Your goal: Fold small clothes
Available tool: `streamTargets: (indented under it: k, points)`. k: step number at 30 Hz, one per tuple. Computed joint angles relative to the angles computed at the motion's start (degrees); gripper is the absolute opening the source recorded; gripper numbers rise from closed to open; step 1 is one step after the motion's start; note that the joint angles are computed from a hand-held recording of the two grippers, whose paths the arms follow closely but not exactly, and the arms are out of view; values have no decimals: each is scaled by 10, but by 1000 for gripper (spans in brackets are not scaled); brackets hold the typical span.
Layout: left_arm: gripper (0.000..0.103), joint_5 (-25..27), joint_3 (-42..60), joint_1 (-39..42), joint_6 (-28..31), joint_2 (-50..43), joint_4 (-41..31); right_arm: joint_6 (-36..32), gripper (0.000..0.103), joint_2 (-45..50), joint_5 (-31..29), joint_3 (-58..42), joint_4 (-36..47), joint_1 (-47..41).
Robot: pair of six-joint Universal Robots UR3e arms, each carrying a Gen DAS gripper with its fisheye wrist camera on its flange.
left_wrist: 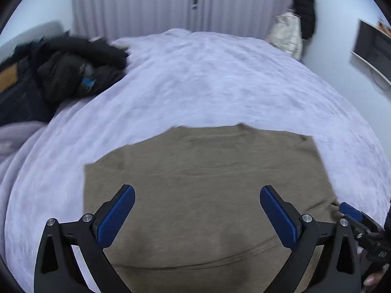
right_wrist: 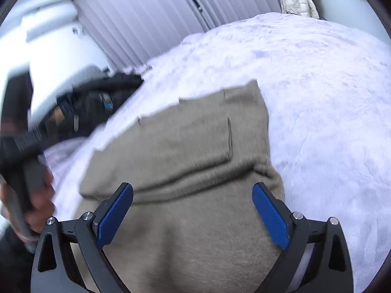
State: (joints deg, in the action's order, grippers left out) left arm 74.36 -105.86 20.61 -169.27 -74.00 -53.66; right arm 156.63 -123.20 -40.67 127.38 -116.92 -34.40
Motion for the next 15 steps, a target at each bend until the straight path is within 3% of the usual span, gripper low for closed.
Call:
streamTargets:
  k: [3,5,8,10,12,14,15]
  points:
    - [103,-65,-53,171,26,37,-60,56,95,125,-28,-66,-82,81]
    - [103,-97,-82,265,54,47,-85,115,92,203,-105,-111,-157,143]
    - [103,-116,-94,334,77,14,-108,188,89,283,-198,-164,-211,221]
    - [103,-121,-99,347,76,-14,-98,183,86,340,-244,-230,-187,266]
    - [103,-125,-111,351,83,-24,-88,155,75,382,-301,-267,-186,301]
    - [103,-121,-121,343,85,-22,-70,144,39,401,-323,-293,-172,320]
    - [103,-126,-124,347,94,-17,-71,140,31,393,-303,-294,-157,312]
